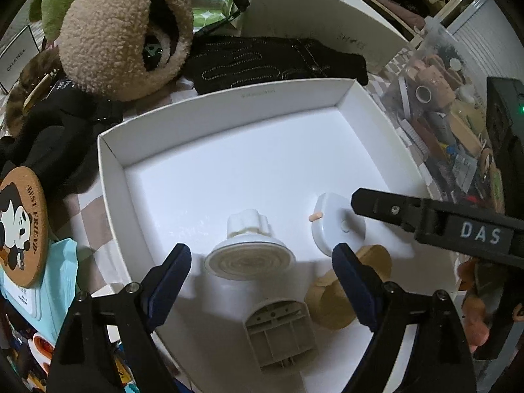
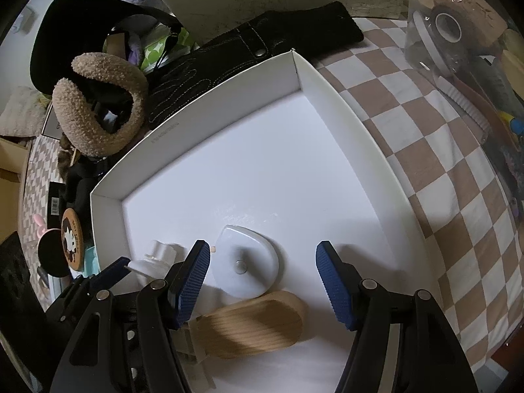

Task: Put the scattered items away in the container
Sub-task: 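Open the right gripper to drop the tape measure while the left gripper releases the clear lid into the tray, then withdraw both grippers from the tray back toward the pile of items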

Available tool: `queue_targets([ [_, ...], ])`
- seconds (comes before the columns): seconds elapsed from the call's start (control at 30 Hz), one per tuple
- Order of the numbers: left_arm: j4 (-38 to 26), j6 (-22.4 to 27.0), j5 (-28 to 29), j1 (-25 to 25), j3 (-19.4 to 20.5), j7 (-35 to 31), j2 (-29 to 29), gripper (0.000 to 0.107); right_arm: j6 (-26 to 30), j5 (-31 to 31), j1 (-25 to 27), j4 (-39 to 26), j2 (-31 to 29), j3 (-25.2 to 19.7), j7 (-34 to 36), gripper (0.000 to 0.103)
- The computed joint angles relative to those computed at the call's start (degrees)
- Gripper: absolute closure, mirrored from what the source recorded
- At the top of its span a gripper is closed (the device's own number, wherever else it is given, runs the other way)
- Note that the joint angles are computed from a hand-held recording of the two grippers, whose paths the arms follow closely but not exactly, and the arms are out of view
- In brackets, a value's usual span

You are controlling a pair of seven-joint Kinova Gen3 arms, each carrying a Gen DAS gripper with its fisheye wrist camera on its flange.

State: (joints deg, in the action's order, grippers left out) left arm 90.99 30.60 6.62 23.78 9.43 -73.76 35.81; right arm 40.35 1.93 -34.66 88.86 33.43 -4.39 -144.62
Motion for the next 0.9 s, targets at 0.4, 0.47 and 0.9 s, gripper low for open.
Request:
queue_targets([
  [0.4, 4.81, -3.25, -1.18, 1.11, -1.14, 2.68, -6.01, 0.009, 3.15, 5.54, -5.47, -0.07, -2.65, 2.34, -7.00, 0.000],
  [0.47, 5.57, -3.67, -1.15, 0.95, -0.87, 3.03, -6.89, 0.008, 4.83, 6.46, -5.78, -0.90, -2.52, 1.95, -7.44, 0.000],
  [0.9, 9.98, -4.30, -5.50, 3.61, -2.59, 6.51, -13.49, 0.005, 7.46, 12.28, -8.43, -0.55, -6.02, 1.27, -12.24, 0.000],
])
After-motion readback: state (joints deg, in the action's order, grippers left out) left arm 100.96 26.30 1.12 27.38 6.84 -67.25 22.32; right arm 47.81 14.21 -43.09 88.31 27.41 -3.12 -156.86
